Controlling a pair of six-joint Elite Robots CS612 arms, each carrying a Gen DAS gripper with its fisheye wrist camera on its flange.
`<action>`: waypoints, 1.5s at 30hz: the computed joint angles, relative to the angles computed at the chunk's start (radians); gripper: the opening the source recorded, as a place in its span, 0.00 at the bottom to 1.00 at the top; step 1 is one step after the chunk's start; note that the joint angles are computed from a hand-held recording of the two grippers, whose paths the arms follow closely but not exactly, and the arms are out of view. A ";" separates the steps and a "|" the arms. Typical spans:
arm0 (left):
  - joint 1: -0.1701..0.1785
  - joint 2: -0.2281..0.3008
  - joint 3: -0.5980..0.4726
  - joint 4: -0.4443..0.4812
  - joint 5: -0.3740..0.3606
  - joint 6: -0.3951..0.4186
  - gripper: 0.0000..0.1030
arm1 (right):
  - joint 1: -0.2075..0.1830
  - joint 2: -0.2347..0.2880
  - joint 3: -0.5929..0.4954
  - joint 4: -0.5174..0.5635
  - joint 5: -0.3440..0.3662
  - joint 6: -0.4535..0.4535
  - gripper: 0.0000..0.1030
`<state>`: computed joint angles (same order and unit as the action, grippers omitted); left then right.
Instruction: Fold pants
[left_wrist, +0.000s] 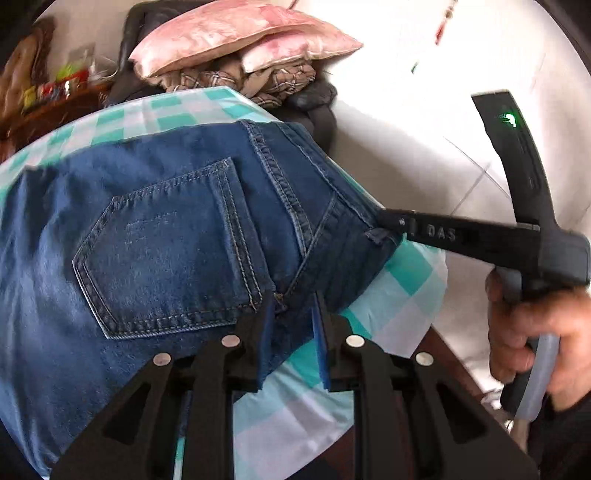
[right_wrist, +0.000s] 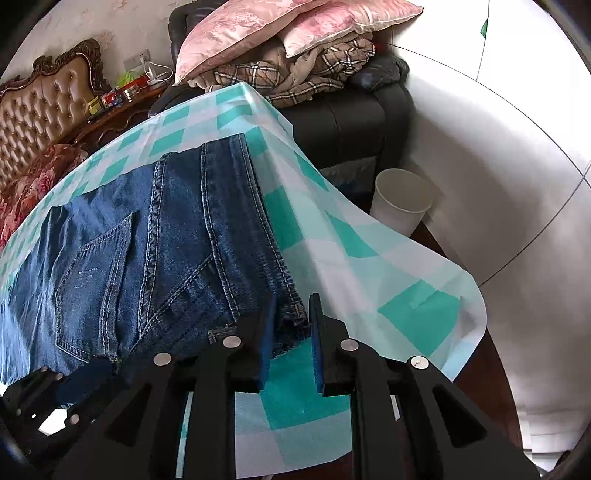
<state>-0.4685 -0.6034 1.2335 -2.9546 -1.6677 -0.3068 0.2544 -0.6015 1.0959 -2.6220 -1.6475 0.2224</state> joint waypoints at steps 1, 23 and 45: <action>0.003 0.001 -0.001 0.000 -0.019 -0.010 0.26 | 0.001 0.000 0.001 -0.003 -0.004 -0.001 0.13; -0.033 -0.037 0.052 0.007 0.192 -0.059 0.46 | 0.020 -0.012 0.006 -0.027 -0.102 -0.034 0.23; -0.022 -0.188 0.406 -0.303 0.466 -0.104 0.48 | 0.107 0.374 -0.746 0.312 -0.063 -0.378 0.65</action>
